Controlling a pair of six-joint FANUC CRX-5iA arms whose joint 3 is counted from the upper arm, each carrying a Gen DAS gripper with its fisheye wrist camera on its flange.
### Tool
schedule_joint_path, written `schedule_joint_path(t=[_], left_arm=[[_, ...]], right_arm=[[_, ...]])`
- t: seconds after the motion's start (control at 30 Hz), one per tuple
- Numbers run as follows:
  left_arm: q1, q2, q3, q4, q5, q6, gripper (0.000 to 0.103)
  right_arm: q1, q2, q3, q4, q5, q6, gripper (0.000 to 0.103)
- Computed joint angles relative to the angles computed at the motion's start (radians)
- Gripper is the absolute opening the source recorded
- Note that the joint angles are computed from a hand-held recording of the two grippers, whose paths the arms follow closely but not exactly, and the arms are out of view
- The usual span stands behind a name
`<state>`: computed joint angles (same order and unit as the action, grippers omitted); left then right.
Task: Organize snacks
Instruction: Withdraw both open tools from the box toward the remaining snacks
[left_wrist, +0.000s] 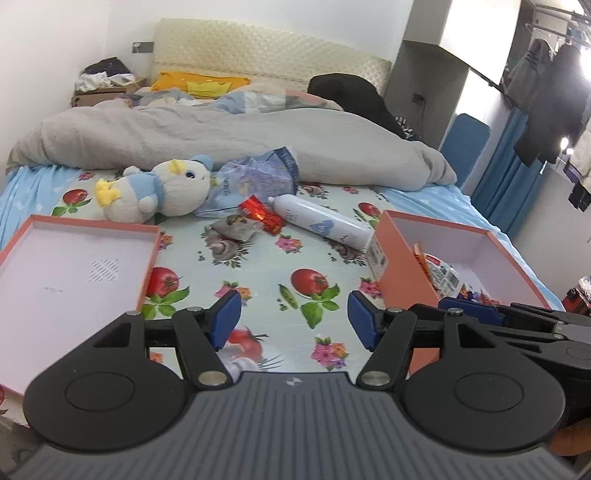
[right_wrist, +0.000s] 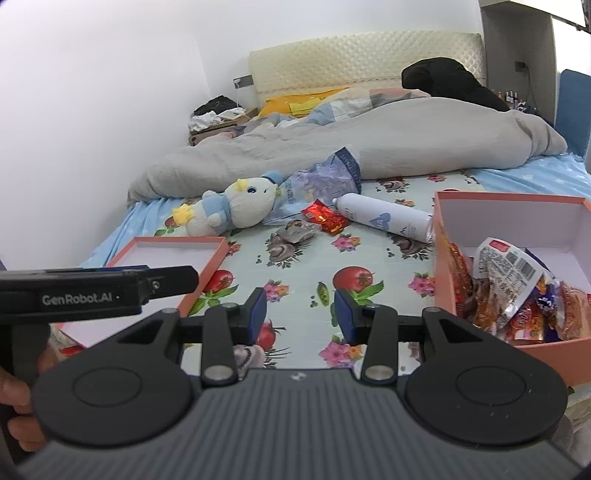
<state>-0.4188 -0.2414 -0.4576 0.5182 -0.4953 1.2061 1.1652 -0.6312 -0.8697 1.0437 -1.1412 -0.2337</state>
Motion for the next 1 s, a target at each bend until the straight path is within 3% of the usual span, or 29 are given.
schedule_joint_path(t=[0.37, 0.6, 1.0], left_arm=[[0.034, 0.082, 0.002, 0.129, 0.006, -0.125, 0.069], [0.044, 0.194, 0.053, 0.174, 0.026, -0.182, 0.069], [0.037, 0.389, 0.149, 0.241, 0.106, -0.218, 0.074]], right_arm=[[-0.126, 0.096, 0.044, -0.027, 0.138, 0.081, 0.043], [-0.24, 0.154, 0.05, -0.035, 0.264, 0.1, 0.043], [-0.463, 0.267, 0.022, 0.076, 0.478, 0.117, 0.043]])
